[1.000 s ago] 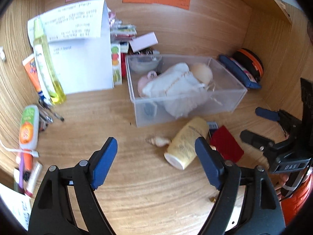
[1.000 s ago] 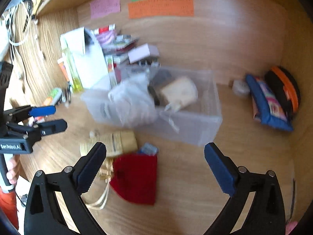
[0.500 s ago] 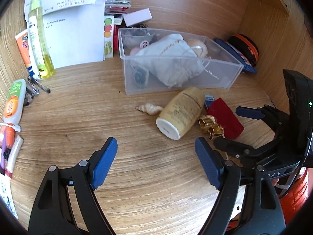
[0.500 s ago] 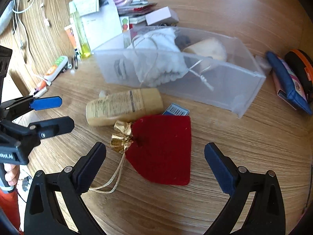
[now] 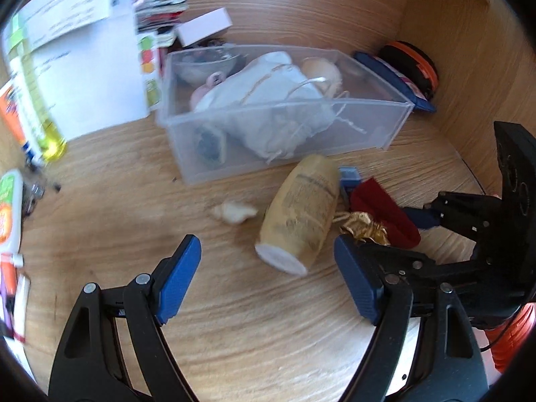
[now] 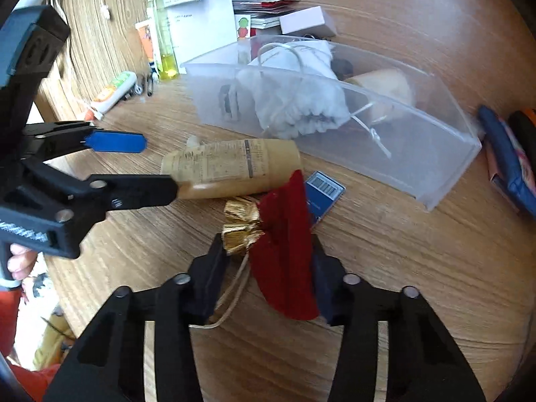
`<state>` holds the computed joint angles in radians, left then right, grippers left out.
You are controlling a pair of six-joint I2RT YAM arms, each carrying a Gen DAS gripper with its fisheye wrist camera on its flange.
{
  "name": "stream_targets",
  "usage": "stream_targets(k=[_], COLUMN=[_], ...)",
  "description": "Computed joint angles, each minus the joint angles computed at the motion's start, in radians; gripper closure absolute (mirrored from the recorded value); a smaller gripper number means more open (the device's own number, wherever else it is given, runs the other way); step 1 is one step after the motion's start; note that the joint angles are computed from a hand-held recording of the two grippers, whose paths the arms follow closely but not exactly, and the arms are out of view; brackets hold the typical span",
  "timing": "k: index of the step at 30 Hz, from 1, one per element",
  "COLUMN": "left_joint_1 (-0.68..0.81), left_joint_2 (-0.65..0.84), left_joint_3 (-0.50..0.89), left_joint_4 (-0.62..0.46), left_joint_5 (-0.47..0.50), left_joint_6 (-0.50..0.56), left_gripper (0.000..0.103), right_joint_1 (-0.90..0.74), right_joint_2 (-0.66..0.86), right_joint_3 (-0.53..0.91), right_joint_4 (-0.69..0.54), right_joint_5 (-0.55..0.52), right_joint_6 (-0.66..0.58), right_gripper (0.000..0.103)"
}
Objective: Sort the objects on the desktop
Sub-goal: 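Grasp the red velvet pouch with the right gripper while left grasps cream lotion bottle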
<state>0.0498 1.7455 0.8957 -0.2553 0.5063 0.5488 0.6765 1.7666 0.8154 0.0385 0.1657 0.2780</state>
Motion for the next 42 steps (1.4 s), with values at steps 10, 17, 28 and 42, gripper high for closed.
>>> stream_targets(k=[10,17,28,42], left_joint_1=[-0.121,-0.192,-0.257,-0.351], left_joint_2=[0.083,0.079,0.114,0.07], left_joint_3=[0.144,0.13,0.155,0.059], left_joint_4=[-0.12,-0.104,-0.115,0.011], left_joint_5=[-0.021,-0.055,-0.092,-0.238], left_joint_6=[0.021,-0.009,-0.061,-0.069], left_gripper=[0.022,0.022,0.021,0.058], right_joint_1=[-0.098,-0.123,-0.158,-0.131], right_joint_2=[-0.17,-0.203,-0.222,-0.273], right_joint_3=[-0.167,-0.211,-0.273,-0.361], right_joint_4=[0.066,0.067,0.089,0.152], right_joint_5=[-0.106,-0.123,-0.139,-0.088], right_joint_6=[0.021,-0.004,-0.027,-0.023], right_gripper=[0.068,0.062,0.05,0.042])
